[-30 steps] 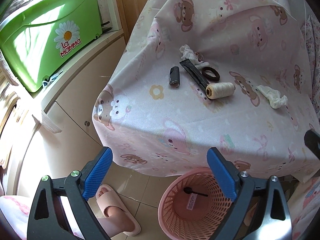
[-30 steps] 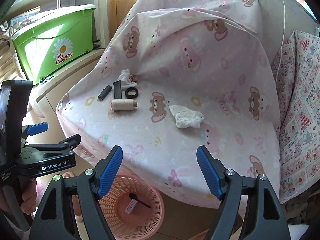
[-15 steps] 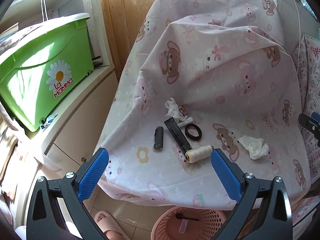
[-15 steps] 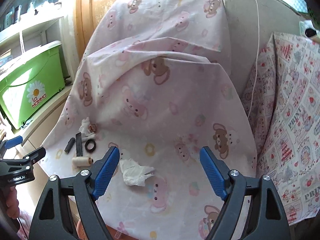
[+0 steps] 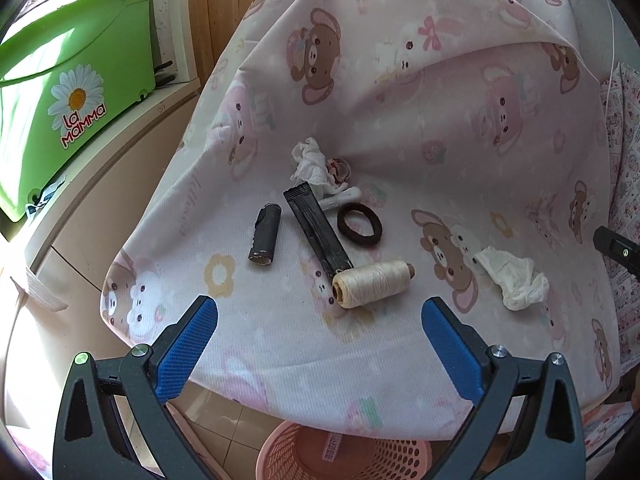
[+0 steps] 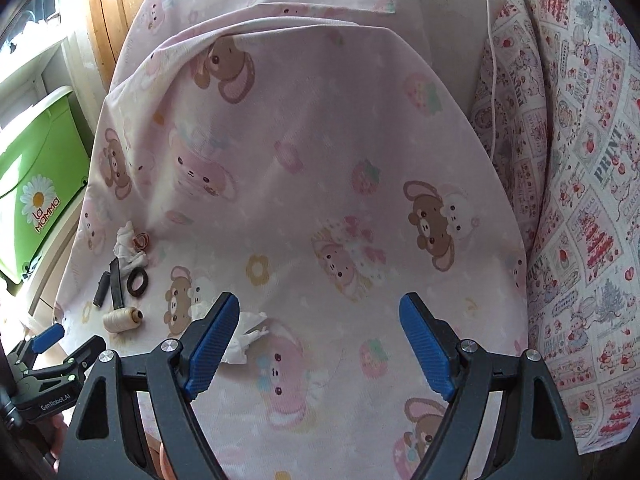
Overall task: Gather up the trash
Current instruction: 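Grasp the cream thread spool with the left gripper while the right gripper grasps the white tissue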
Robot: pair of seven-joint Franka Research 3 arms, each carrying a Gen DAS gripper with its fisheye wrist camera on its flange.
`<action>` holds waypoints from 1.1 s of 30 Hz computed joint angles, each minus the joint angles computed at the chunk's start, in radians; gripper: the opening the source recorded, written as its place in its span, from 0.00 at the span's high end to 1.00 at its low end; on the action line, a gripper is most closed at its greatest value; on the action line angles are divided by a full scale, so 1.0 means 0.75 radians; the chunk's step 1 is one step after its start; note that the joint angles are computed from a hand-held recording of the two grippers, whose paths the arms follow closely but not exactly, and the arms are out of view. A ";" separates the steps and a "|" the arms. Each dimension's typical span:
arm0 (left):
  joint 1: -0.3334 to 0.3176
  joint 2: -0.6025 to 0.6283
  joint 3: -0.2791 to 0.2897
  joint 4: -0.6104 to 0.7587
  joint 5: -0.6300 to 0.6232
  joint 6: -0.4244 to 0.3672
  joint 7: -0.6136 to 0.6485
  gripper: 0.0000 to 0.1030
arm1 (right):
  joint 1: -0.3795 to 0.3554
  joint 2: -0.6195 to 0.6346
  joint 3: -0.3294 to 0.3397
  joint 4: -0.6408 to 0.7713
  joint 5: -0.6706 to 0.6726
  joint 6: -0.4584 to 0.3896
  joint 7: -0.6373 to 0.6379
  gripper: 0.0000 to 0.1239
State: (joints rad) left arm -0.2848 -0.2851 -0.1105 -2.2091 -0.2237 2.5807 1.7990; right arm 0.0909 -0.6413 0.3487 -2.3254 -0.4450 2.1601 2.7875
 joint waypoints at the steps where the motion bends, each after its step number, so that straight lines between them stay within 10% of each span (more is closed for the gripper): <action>1: 0.000 0.011 -0.011 0.005 0.007 0.014 -0.018 0.02 | 0.001 0.007 0.000 0.002 0.003 0.000 0.000 0.32; 7: 0.006 0.063 -0.068 0.023 0.108 0.072 -0.108 0.06 | 0.013 0.063 0.005 0.033 -0.013 -0.032 -0.007 0.32; 18: -0.008 0.123 -0.065 0.078 0.114 0.038 -0.089 0.54 | 0.068 0.098 -0.038 0.027 0.019 0.002 -0.003 0.32; 33: -0.017 -0.031 0.018 0.018 -0.028 0.034 0.042 0.55 | 0.091 0.162 -0.024 0.065 -0.020 0.027 -0.035 0.32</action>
